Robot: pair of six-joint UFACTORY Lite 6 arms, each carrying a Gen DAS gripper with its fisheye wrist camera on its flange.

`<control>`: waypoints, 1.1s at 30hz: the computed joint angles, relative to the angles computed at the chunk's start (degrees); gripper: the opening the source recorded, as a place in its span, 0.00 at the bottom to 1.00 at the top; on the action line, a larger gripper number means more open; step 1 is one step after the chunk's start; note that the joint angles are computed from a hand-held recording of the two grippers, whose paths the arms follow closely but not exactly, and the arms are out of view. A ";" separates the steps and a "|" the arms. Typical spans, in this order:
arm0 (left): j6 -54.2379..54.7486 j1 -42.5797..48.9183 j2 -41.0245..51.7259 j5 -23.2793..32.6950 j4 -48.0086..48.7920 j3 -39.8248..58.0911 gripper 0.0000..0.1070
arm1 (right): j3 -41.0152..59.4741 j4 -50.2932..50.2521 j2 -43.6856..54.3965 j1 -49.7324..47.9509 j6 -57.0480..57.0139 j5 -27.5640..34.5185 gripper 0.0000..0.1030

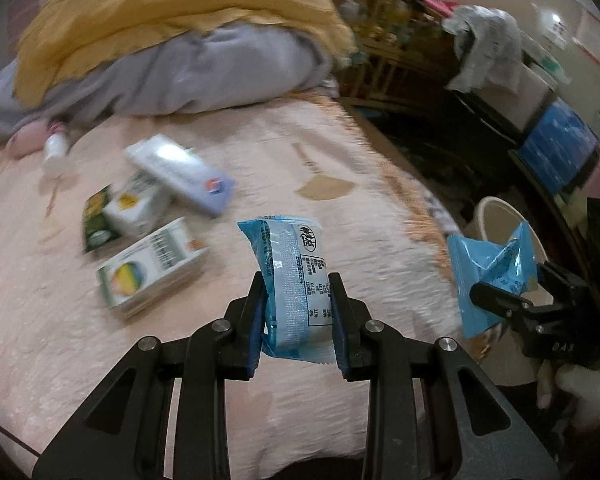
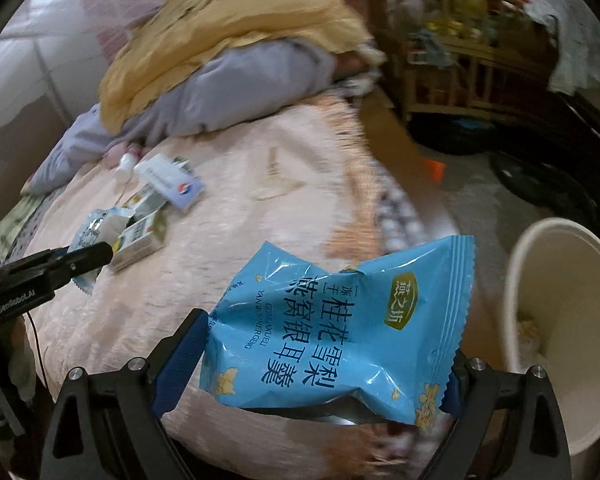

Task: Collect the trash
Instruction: 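Carry both blue packets over the bucket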

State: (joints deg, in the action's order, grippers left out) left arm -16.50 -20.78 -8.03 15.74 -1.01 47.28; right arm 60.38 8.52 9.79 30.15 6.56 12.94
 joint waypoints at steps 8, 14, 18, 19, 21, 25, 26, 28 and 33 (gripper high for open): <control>-16.01 -10.03 9.48 3.56 15.59 12.03 0.25 | -8.05 9.74 -8.57 -10.22 -12.45 0.71 0.93; -20.74 -15.60 16.53 6.28 20.57 20.75 0.25 | -12.22 18.89 -13.01 -18.14 -24.04 2.01 0.93; -19.46 -18.61 22.59 7.49 19.74 27.95 0.25 | -13.61 25.05 -14.95 -24.36 -32.35 3.49 0.93; -19.31 -19.52 24.63 8.00 19.54 30.39 0.25 | -13.85 26.35 -15.28 -25.77 -34.22 3.91 0.93; -17.14 -20.72 28.06 8.26 17.07 34.39 0.25 | -14.01 28.48 -15.61 -28.90 -37.55 4.79 0.93; -11.63 -23.01 36.32 9.73 10.61 44.62 0.25 | -13.74 32.65 -14.91 -35.79 -44.41 6.57 0.94; -10.33 -23.61 38.66 10.29 8.88 47.66 0.25 | -13.39 33.72 -14.17 -37.47 -46.13 6.95 0.94; -8.62 -24.81 43.85 12.01 6.45 54.60 0.25 | -12.73 36.39 -12.49 -40.89 -49.98 7.70 0.94; -4.54 -26.70 56.97 17.68 0.52 73.14 0.25 | -10.32 42.90 -6.97 -48.02 -58.27 9.53 0.95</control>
